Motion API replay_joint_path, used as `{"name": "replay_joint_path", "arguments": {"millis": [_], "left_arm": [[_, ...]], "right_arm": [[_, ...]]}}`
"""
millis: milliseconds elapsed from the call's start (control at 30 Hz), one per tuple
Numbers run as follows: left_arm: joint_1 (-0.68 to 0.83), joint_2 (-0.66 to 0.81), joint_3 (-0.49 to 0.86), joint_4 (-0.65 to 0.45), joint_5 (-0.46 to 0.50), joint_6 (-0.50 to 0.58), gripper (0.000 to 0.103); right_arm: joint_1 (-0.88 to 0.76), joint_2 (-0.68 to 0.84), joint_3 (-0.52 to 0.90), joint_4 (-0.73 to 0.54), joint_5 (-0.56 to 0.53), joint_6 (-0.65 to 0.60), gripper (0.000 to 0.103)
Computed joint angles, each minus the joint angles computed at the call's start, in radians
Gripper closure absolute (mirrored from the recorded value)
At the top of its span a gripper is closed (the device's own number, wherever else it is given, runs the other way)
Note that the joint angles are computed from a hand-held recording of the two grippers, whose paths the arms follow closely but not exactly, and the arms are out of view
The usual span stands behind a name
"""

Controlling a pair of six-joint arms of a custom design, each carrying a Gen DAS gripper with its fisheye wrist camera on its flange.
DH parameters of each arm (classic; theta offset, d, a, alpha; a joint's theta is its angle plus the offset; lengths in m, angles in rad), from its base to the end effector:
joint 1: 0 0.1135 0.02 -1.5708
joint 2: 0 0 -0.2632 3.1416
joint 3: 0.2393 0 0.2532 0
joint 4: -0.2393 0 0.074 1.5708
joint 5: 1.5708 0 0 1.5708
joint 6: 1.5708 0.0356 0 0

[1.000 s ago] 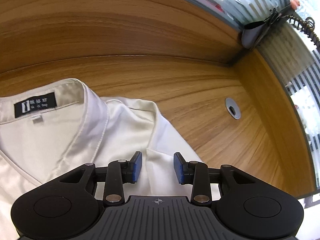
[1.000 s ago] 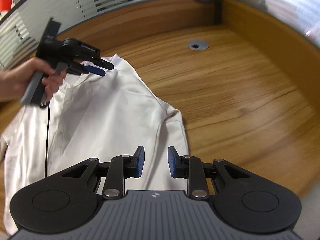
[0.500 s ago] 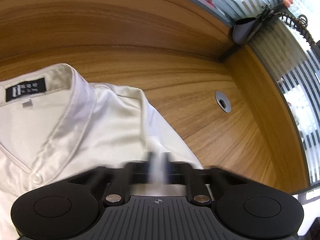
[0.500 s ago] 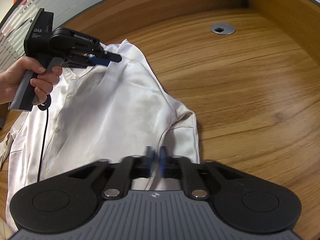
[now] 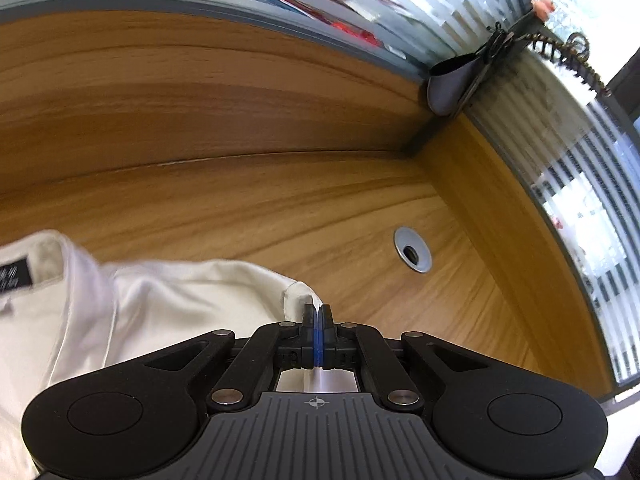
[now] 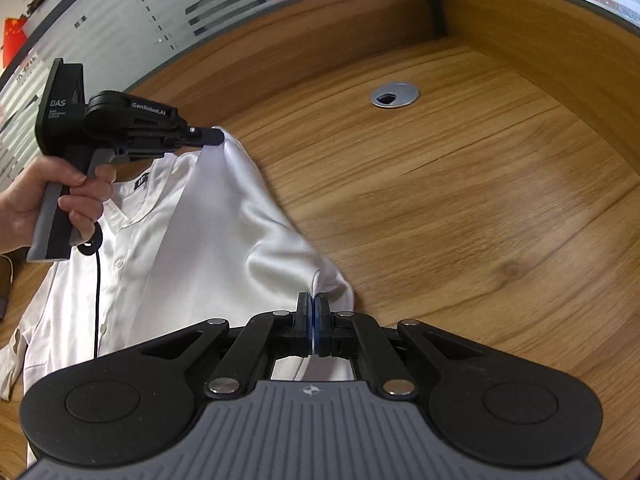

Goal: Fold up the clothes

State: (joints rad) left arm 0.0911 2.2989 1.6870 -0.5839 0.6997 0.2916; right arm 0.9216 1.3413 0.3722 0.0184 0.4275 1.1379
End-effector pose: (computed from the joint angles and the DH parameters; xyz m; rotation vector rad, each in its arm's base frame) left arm 0.4682 0.0197 0.1236 0.4277 2.5011 -0.8154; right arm 0.1391 0.1589 0.1144 0.4317 2.4055 0.3970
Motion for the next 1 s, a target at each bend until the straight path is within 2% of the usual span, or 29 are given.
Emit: {"name": "replay_joint_path", "arguments": {"millis": [167, 267, 367, 467, 533, 667, 833, 1000], "left_arm": [[-0.030, 0.050, 0.056, -0.012, -0.067, 0.003, 0.101], [-0.038, 0.055, 0.050, -0.006, -0.090, 0.012, 0.101], [-0.040, 0.052, 0.036, 0.008, -0.106, 0.015, 0.100], [-0.031, 0.046, 0.040, -0.007, -0.101, -0.002, 0.094], [-0.015, 0.017, 0.020, -0.019, -0.097, 0.001, 0.088], [0.028, -0.056, -0.031, -0.043, -0.077, 0.022, 0.084], [0.134, -0.184, -0.100, -0.147, -0.016, 0.126, 0.082], [0.274, -0.260, -0.086, -0.337, 0.033, 0.275, 0.080]], "right_arm": [[-0.066, 0.012, -0.046, 0.133, -0.165, -0.055, 0.102], [-0.035, 0.070, -0.011, 0.122, -0.165, -0.050, 0.100], [0.018, 0.083, 0.038, 0.031, -0.100, -0.042, 0.098], [0.085, 0.057, 0.090, -0.106, -0.004, -0.021, 0.080], [0.121, 0.046, 0.119, -0.181, 0.047, -0.005, 0.080], [0.228, 0.008, 0.167, -0.329, 0.143, 0.079, 0.080], [0.418, 0.037, 0.299, -0.552, 0.239, 0.292, 0.080], [0.604, 0.181, 0.536, -0.810, 0.267, 0.580, 0.080]]}}
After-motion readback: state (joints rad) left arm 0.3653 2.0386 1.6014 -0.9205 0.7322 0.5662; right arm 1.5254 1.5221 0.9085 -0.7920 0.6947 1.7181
